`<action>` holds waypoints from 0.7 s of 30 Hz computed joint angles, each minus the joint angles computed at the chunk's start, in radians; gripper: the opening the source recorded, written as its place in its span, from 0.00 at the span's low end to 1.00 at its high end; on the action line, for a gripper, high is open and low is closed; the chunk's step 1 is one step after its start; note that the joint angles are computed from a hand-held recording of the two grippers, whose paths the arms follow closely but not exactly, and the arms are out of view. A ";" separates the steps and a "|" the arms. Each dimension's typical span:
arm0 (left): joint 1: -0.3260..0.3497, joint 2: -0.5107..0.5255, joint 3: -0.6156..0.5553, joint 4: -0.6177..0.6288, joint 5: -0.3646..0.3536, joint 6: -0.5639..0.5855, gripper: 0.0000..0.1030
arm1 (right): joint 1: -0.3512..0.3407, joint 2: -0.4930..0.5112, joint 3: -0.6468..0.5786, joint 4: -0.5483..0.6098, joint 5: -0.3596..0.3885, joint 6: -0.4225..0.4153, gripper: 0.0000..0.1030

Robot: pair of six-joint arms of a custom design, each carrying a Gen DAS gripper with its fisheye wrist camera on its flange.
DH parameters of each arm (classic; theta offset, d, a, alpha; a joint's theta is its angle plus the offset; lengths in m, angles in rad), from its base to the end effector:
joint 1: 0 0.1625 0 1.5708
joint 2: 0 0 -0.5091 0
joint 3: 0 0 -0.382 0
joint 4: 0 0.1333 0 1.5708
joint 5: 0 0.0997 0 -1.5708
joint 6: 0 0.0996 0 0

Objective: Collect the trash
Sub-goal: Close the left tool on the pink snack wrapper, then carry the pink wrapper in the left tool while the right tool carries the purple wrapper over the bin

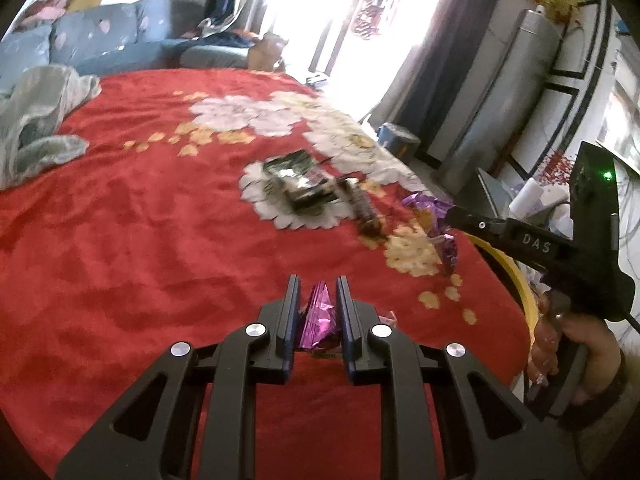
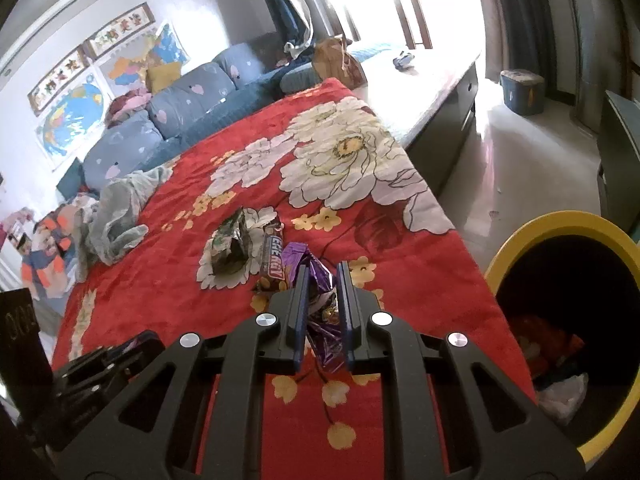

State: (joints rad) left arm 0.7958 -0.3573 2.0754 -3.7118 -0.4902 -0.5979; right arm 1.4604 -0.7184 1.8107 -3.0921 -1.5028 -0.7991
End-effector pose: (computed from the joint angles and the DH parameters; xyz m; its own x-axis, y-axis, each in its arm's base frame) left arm -0.2136 -0.5341 -0.0392 -0.8466 -0.3082 -0.4339 0.1954 0.5783 -0.7921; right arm 0.0631 -0.7024 0.1096 -0.7655 -0.5907 0.2550 -0.6431 0.6889 -0.3344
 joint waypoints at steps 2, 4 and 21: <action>-0.007 0.002 -0.008 -0.004 0.001 0.018 0.17 | -0.003 -0.008 0.003 0.008 0.010 0.000 0.09; -0.013 0.004 -0.016 -0.014 0.003 0.040 0.17 | -0.005 -0.016 0.005 0.013 0.017 -0.001 0.09; -0.069 0.036 -0.090 -0.084 0.012 0.233 0.16 | -0.018 -0.079 0.051 -0.013 0.060 -0.034 0.09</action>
State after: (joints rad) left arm 0.7267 -0.3218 1.9852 -3.7956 -0.4782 -0.3648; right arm 1.4425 -0.7973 1.8615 -3.1050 -1.4430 -0.8335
